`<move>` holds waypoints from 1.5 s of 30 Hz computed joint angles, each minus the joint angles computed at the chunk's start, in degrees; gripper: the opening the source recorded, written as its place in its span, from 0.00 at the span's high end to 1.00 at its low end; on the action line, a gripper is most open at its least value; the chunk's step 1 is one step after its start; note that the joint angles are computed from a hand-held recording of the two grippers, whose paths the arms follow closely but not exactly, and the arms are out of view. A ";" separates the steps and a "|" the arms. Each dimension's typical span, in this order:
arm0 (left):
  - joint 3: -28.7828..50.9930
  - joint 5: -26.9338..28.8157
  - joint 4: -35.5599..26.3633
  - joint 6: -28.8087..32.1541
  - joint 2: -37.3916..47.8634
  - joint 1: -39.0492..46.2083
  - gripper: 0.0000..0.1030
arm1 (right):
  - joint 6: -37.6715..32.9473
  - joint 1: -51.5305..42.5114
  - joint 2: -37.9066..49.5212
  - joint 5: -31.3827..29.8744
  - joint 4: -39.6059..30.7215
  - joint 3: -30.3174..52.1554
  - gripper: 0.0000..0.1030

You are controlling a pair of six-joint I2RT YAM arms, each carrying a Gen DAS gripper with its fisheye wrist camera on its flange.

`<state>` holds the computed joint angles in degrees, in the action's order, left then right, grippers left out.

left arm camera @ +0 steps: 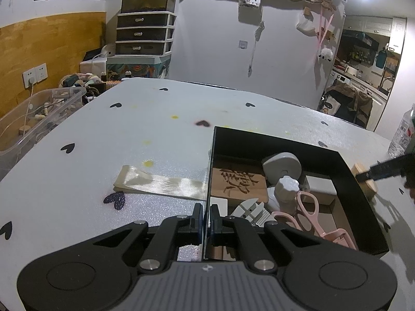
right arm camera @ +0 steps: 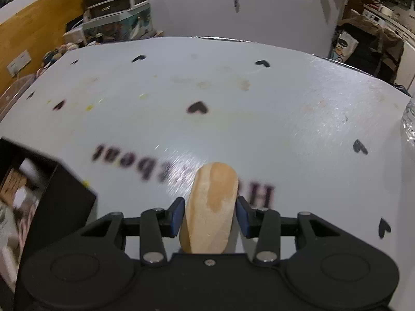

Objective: Organize rigid objects
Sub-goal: 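Carry the wooden oval block into the black box and release it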

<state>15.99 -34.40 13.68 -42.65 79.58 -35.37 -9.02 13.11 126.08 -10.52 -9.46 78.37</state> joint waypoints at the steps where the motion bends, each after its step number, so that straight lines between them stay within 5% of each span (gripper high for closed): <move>1: -0.05 -0.01 0.14 0.10 0.05 0.04 0.96 | 0.42 0.05 -0.92 -0.22 0.48 -1.40 0.58; 9: -0.58 0.59 1.50 0.79 0.23 0.62 0.96 | 4.23 -0.34 -11.85 -10.27 1.81 -11.86 0.58; 18: -0.98 0.90 2.72 0.86 0.48 0.85 0.96 | 3.22 5.35 -22.97 -20.21 -6.41 -15.51 0.58; 31: -2.33 2.15 5.48 2.01 0.35 1.70 0.95 | 4.66 15.43 -19.30 -6.11 -9.75 -11.46 0.57; 36: -2.92 2.59 6.52 2.42 0.26 2.03 0.95 | 3.87 17.28 -21.64 -2.78 -8.24 -13.48 0.39; 45: -2.95 2.60 6.66 2.44 0.36 2.05 0.95 | 3.74 17.28 -22.81 -3.02 -8.84 -13.78 0.39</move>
<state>13.04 -31.80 20.34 -40.22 79.94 -33.32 -5.28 30.39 103.27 -13.54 -18.29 64.59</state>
